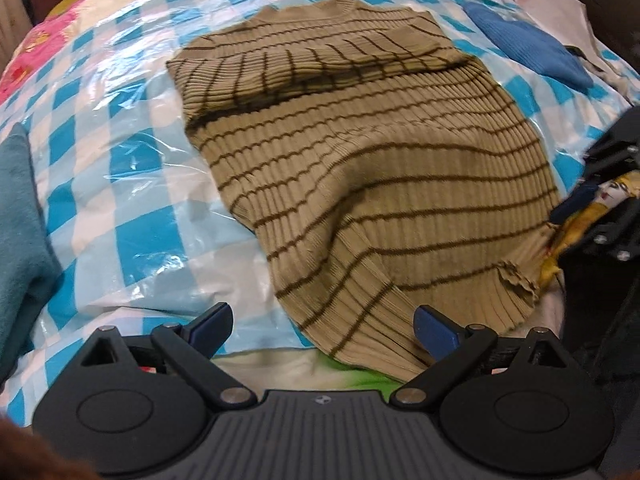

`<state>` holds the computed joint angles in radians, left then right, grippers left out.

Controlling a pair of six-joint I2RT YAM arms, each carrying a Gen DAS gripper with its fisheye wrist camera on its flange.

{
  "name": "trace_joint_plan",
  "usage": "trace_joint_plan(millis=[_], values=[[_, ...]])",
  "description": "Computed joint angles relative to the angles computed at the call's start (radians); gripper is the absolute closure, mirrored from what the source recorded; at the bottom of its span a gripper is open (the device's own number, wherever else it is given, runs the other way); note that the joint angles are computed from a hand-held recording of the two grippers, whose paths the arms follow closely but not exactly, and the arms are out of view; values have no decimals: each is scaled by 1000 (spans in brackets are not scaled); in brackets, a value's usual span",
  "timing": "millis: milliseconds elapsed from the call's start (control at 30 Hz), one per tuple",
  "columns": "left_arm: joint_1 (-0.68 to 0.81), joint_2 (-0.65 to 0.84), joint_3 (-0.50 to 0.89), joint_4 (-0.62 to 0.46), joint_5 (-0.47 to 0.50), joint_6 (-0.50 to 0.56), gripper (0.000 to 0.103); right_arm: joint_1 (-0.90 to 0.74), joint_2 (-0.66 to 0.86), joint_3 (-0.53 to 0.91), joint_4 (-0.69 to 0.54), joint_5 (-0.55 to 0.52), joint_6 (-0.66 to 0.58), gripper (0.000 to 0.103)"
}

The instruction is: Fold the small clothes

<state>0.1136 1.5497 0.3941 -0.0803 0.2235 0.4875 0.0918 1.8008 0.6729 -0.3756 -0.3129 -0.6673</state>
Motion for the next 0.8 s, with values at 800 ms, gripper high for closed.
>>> trace_joint_plan(millis=[800], values=[[9,0,45,-75,21,137,1,-203,18,160,-142,-178,13,93]])
